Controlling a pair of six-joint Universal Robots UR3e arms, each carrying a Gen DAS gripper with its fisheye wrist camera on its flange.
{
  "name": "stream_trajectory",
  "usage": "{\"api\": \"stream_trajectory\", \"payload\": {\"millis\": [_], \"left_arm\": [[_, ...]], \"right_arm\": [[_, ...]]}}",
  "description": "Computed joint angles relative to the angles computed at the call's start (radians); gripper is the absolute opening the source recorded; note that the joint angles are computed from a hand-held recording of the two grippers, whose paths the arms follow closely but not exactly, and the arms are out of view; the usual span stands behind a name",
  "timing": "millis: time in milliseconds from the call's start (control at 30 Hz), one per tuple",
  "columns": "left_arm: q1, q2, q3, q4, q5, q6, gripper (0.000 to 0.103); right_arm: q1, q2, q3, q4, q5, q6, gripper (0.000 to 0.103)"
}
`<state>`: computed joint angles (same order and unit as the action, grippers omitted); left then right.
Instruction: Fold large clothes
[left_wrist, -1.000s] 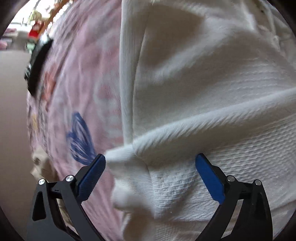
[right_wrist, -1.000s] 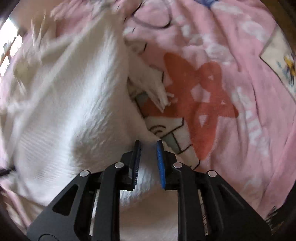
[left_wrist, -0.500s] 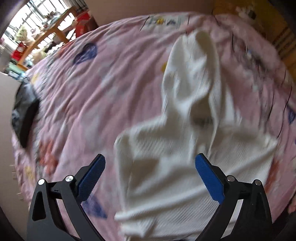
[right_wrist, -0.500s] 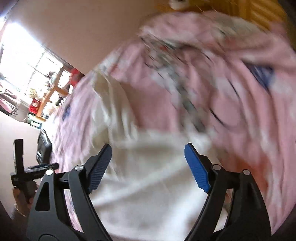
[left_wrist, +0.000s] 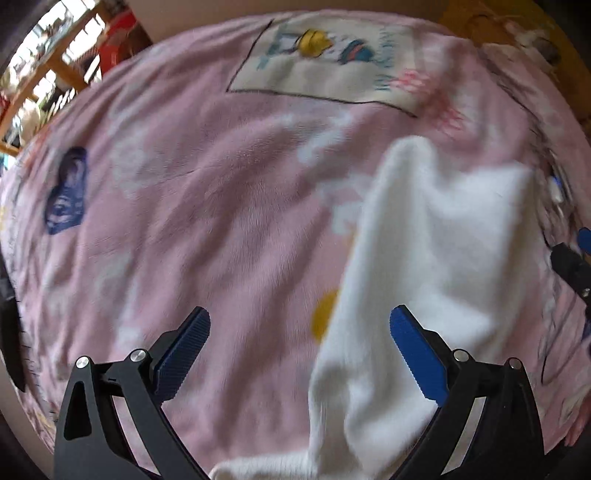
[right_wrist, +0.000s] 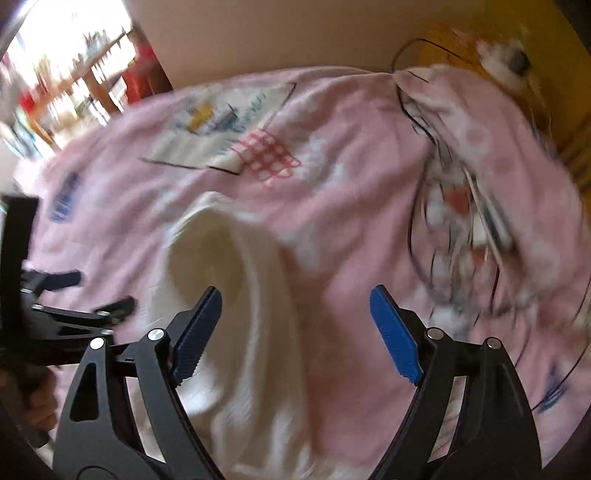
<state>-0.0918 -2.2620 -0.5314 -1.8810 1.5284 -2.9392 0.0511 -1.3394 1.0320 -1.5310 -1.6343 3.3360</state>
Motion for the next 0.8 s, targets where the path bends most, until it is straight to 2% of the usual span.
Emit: {"api": "stream_trajectory", "payload": {"millis": [33,67,100,167,200,267,333,400,500,533,567,633,700,767,800], "left_arm": [[-0.001,-0.033,0.025,-0.001,0.003,-0.009,0.080],[-0.004,-0.089,0.090,-0.035,0.007,-0.014,0.039],[-0.002,-0.166,0.186,-0.107,-0.004,-0.020,0.021],[-0.012,-0.210,0.252,-0.142,0.019,-0.045,0.016],[-0.016,-0.187,0.222,-0.119,0.022,-0.045,0.005],[-0.018,-0.142,0.185,-0.111,0.008,-0.033,0.000],[-0.002,-0.110,0.220,-0.195,-0.049,0.002,0.001],[0.022,0.014,0.128,-0.209,-0.089,0.013,0.001],[0.067,0.175,0.018,-0.226,-0.169,0.063,0.001],[0.075,0.227,-0.027,-0.211,-0.173,0.079,0.001],[0.096,0.302,-0.102,-0.185,-0.195,0.100,0.001],[0.153,0.447,-0.212,-0.174,-0.245,0.149,0.001],[0.217,0.574,-0.320,-0.188,-0.296,0.200,0.001],[0.302,0.714,-0.419,-0.265,-0.335,0.266,0.001],[0.352,0.788,-0.459,-0.338,-0.353,0.307,0.001]], "right_arm": [[0.014,0.067,-0.059,0.019,-0.036,-0.011,0.081],[0.045,0.132,-0.114,0.035,-0.107,-0.020,0.080],[0.064,0.171,-0.139,0.040,-0.153,-0.032,0.074],[0.070,0.233,-0.195,0.096,-0.133,-0.070,0.008],[0.088,0.223,-0.187,0.100,-0.147,-0.053,0.005],[0.118,0.162,-0.158,0.081,-0.171,-0.035,0.005],[0.125,0.096,-0.198,0.147,-0.146,-0.008,0.005],[0.145,0.075,-0.331,0.278,-0.148,0.008,0.005],[0.220,0.101,-0.642,0.506,-0.194,-0.018,0.005],[0.257,0.104,-0.701,0.539,-0.215,-0.018,0.005],[0.297,0.088,-0.718,0.548,-0.242,-0.017,0.005],[0.412,0.022,-0.637,0.497,-0.324,0.012,0.004],[0.561,0.010,-0.638,0.507,-0.421,0.116,0.004],[0.749,0.040,-0.737,0.639,-0.530,0.284,0.004],[0.827,0.088,-0.842,0.735,-0.574,0.359,0.004]]}}
